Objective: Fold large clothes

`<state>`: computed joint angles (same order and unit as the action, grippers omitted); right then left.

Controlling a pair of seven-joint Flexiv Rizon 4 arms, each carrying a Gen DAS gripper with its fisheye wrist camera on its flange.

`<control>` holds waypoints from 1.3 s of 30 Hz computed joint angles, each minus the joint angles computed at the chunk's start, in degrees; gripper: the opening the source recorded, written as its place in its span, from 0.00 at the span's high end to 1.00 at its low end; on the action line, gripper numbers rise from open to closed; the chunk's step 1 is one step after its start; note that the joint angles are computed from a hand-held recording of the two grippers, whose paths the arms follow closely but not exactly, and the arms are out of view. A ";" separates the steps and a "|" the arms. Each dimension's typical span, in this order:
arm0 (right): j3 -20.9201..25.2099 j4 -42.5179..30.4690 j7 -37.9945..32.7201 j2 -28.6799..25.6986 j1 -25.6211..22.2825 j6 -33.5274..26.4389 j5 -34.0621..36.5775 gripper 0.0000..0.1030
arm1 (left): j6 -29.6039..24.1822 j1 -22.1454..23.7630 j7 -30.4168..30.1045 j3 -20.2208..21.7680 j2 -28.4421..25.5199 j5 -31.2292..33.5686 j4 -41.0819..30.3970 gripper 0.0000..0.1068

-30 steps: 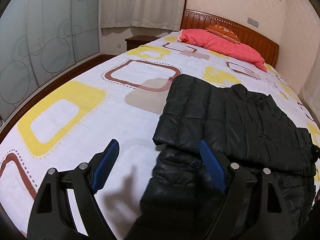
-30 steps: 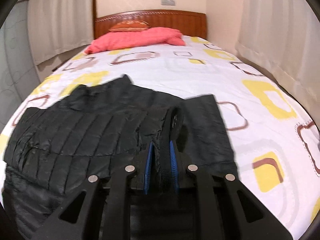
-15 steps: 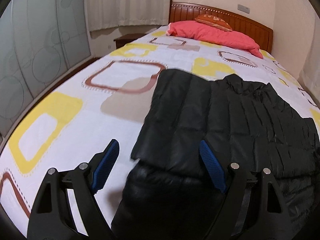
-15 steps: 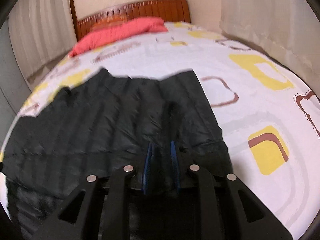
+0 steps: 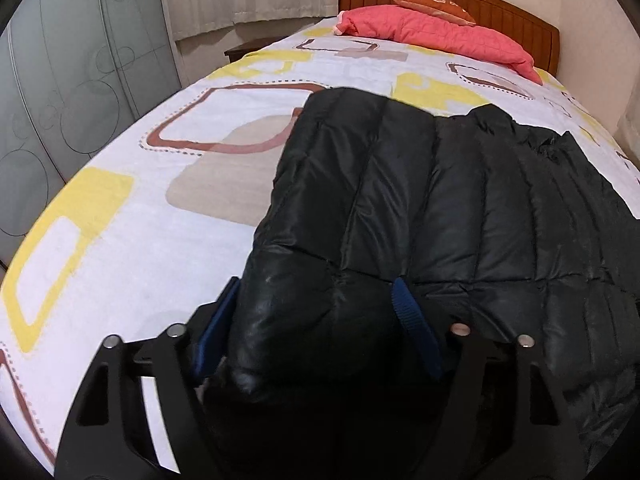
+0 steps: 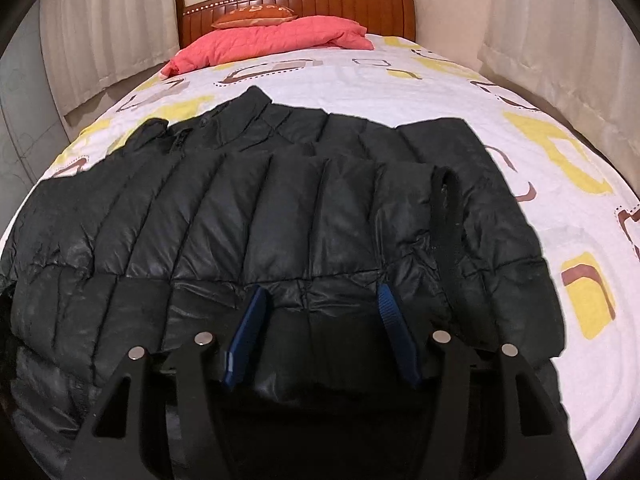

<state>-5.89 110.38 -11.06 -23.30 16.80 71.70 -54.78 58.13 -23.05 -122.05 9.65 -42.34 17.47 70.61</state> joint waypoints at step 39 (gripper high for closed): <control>-1.42 -15.17 -12.43 -9.62 3.37 -2.33 14.73 0.40 | -13.63 -1.17 2.93 0.09 -12.73 0.96 -25.02 0.27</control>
